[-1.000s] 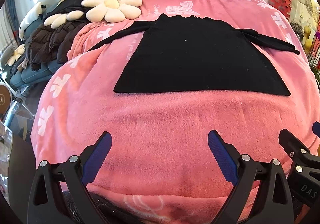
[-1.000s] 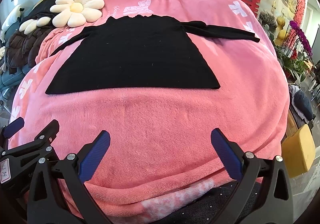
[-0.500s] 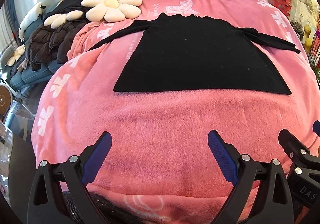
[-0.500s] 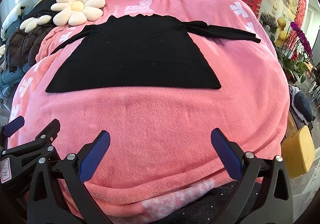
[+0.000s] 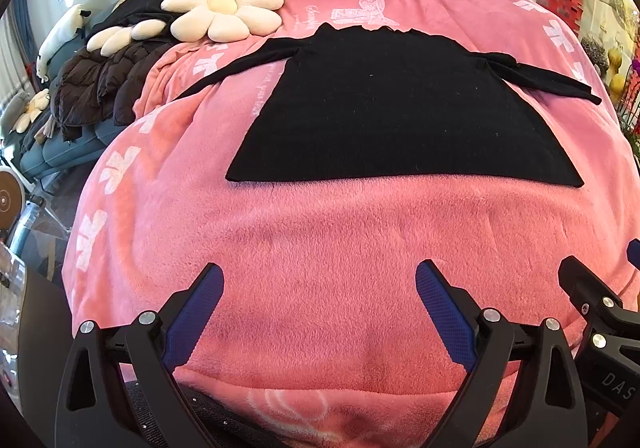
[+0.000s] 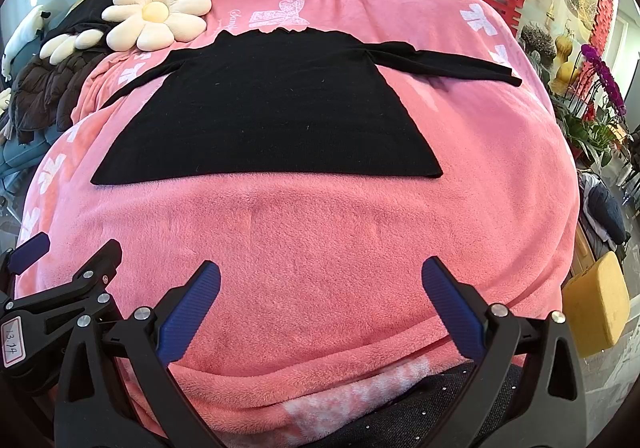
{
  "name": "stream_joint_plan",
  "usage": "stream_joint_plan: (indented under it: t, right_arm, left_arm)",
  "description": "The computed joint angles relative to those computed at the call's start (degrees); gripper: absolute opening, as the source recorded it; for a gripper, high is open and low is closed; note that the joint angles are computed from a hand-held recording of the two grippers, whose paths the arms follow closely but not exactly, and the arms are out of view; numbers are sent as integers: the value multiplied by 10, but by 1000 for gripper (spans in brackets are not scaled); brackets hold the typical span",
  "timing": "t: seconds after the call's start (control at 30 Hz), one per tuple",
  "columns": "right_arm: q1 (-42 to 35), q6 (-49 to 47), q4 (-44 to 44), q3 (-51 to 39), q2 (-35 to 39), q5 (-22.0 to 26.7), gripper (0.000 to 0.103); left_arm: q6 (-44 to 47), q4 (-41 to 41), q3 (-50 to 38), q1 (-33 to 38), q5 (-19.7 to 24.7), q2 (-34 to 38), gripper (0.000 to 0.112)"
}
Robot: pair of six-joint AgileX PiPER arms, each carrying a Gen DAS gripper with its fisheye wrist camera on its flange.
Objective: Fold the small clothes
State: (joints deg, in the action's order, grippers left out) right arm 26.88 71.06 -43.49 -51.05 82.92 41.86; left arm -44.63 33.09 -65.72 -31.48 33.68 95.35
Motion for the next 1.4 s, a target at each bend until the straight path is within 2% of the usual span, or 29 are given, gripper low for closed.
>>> stream_joint_plan:
  t: [1.3,1.4]
  right_arm:
    - [7,1,5,-4,7,1,98]
    - [-2,-4,13,0,4,-11,98]
  left_arm:
    - [0,-1,8,2,-4,2,94]
    - [22,-37,13,16,-19,-9,94]
